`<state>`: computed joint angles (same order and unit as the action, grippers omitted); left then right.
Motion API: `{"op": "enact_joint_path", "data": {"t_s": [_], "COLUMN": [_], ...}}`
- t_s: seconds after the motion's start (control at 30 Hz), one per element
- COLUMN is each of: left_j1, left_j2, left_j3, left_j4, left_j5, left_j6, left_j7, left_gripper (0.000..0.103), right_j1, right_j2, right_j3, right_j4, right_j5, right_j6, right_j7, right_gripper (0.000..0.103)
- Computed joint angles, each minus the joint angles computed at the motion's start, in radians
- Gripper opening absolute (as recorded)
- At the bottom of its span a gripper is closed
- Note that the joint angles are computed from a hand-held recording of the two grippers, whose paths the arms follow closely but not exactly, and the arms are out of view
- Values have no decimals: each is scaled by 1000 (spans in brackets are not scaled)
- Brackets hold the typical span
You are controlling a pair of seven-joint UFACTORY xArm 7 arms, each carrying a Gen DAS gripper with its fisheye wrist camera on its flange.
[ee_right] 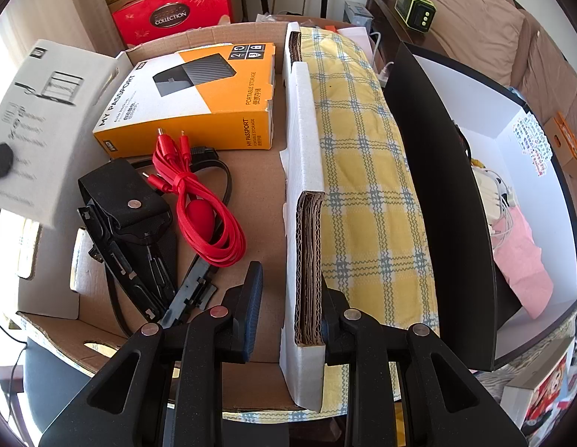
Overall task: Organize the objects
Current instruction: 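Carry the WD leaflet into the tray and open the left tool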
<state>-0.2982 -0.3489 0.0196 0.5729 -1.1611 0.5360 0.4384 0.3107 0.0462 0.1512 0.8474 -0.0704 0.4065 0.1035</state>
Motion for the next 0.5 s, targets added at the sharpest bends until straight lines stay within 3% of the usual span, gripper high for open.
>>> {"op": "enact_joint_path", "data": {"t_s": [0.5], "left_j1": [-40], "left_j2": [173], "left_j3": [-93], "left_j4": [117], "left_j5": [-136], "left_j6": [-44], "left_j7": [21], "left_gripper": [2], "right_j1": [-4], "right_j2": [-2], "right_j3": [1], "right_j4": [-7], "right_j5": [37], "right_j6": [-10], "right_j7": [-33], "right_gripper": [28]}}
